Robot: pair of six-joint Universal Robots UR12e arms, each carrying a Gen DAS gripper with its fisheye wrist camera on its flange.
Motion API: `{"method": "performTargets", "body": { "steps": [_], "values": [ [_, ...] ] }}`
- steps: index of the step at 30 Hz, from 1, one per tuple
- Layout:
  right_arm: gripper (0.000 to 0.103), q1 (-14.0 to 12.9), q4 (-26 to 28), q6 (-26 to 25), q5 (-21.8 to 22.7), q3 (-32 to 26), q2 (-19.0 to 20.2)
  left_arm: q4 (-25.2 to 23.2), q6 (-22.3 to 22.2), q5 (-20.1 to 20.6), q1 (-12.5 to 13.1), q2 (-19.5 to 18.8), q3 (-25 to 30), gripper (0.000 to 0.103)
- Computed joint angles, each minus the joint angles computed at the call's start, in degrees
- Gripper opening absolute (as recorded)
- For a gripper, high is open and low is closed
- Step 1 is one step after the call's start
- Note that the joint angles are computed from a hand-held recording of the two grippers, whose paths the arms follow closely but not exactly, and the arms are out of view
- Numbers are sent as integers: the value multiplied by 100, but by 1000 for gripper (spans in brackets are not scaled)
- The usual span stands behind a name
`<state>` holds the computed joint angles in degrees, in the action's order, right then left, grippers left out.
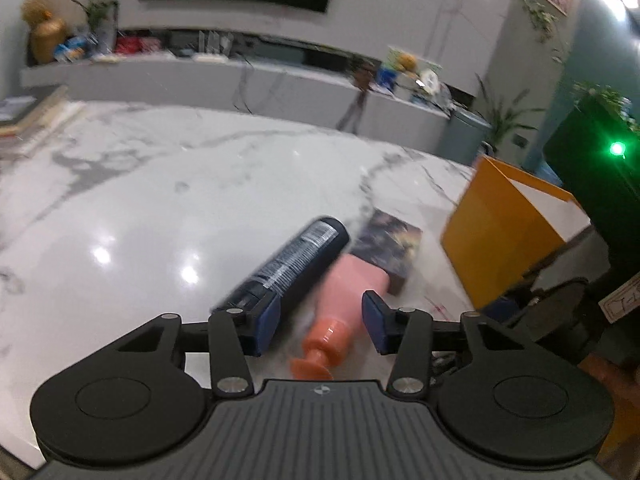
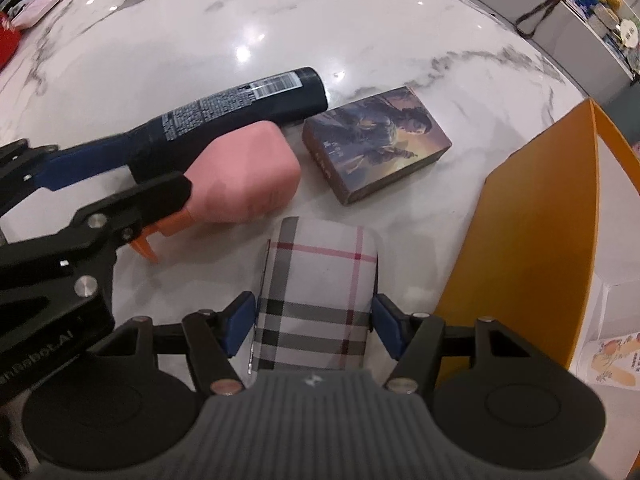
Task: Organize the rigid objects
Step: 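Grasp the pink bottle with the left tool while the right tool grasps the plaid pouch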
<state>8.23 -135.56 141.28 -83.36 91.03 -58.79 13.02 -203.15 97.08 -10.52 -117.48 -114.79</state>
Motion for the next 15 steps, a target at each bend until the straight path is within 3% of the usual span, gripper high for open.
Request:
{"method": "performTargets", "body": {
  "steps": [5,9,13,15],
  "values": [
    [64,1,4,-205,-20,29,-15,-294,101,-694,166,62,-16,51],
    [64,-4,16,-298,-14,50,-33,-619,90,-743,167,60,65,47],
    [64,-4,-39,-284,-11,71,-37,-826,191,-767,158,77,94,33],
    [64,-4,-89,-292,-8,99,-46,-848,208,-794,159,93,83,31]
  ]
}}
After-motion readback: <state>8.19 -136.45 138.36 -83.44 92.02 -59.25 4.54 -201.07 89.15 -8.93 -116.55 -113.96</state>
